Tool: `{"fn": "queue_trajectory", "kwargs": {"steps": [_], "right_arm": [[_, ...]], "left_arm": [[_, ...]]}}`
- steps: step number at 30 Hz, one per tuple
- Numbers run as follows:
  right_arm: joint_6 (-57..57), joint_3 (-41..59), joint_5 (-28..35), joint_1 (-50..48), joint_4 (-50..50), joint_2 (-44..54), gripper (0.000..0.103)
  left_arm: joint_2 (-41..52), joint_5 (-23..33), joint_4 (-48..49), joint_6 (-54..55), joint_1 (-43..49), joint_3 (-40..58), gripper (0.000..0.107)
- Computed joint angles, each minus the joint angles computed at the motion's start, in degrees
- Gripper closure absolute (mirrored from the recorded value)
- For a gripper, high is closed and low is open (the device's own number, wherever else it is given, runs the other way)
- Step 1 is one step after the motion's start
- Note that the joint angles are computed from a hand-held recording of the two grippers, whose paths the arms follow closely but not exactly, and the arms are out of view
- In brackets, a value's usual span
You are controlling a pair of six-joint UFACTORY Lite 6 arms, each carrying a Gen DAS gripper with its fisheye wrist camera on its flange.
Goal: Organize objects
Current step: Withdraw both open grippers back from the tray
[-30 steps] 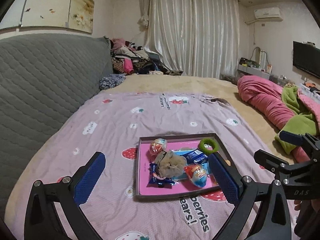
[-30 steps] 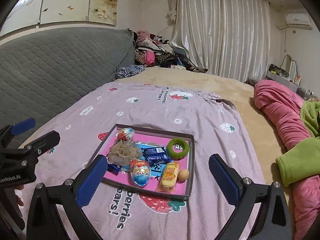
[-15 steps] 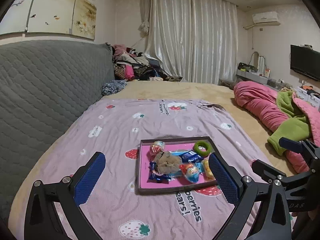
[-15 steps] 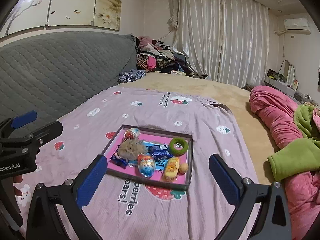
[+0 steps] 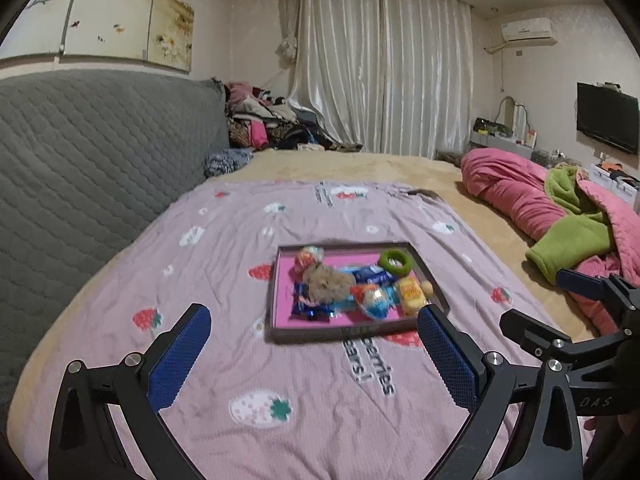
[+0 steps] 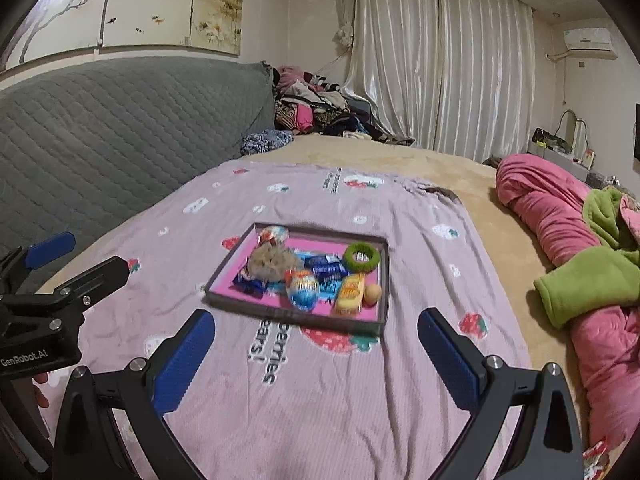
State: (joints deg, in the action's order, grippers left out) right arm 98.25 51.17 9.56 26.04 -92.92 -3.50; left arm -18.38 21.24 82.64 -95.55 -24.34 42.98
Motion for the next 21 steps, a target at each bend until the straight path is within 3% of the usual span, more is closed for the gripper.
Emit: {"fn": "queue_trajectory", "kwargs": {"steps": [6,13,21], "right_arm": [[19.02,-7.96,1.51,1.11,-16.53,-3.30,0.001],[32.47,-15.37,3.48,1.08,-28.07,-6.70,0.000],[39.82,-19.68,6.40,1.53,-34.59,-5.51,0.000]], "left_arm": [[-2.76,1.89,5.26,-7.72,-3.29,-7.04,0.004],[-4.26,4.20,9.86,-14.73,-5.98,-12.23,0.004],[-1.14,8.10,18.99,-27.02,-8.59,-16.73,0.004]]}}
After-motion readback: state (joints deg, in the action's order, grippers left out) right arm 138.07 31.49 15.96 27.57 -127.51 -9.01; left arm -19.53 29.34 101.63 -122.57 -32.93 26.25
